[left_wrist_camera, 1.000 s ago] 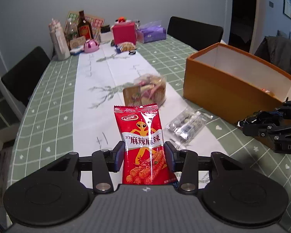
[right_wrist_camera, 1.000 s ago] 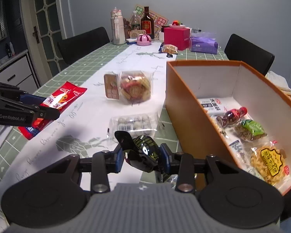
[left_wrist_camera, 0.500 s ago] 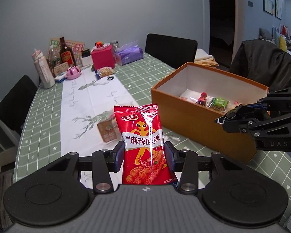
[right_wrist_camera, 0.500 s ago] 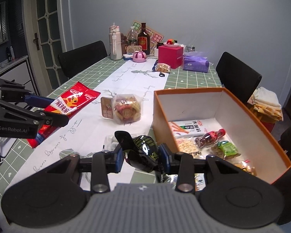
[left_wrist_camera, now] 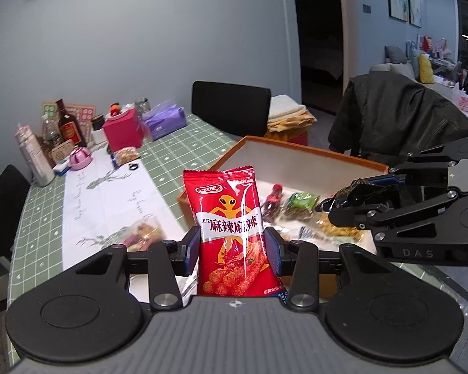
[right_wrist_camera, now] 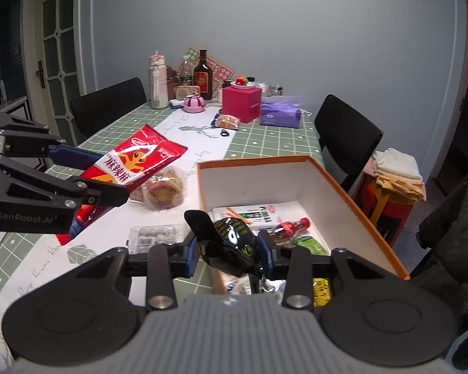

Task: Organize snacks
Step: 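Carry the red bag and dark green bag over the orange box, then lower both bags into the box and open both tools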

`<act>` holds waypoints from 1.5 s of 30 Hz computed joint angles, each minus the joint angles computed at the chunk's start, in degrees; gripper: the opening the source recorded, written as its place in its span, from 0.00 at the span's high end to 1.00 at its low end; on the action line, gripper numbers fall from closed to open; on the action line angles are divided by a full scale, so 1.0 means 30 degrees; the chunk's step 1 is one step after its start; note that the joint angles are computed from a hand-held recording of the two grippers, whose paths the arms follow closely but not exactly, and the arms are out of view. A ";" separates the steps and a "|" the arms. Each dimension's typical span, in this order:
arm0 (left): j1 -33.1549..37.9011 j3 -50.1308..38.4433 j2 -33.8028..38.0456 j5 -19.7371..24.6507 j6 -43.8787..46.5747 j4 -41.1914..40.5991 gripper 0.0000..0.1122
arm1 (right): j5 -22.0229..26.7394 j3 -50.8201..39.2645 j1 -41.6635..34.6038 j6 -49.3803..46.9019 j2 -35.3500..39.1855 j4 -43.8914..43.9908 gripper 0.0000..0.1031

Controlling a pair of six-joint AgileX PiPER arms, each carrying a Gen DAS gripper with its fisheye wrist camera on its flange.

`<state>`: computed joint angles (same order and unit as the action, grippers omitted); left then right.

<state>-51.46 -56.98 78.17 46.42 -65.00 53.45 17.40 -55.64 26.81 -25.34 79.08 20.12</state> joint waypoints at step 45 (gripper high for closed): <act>0.3290 -0.7505 0.9409 -0.4223 0.5791 -0.5190 0.56 | 0.0945 -0.4361 -0.4478 -0.5155 0.6770 0.3737 0.64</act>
<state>-41.59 -79.49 106.39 33.75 -47.63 37.88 20.24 -68.72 13.38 -40.81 99.39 31.33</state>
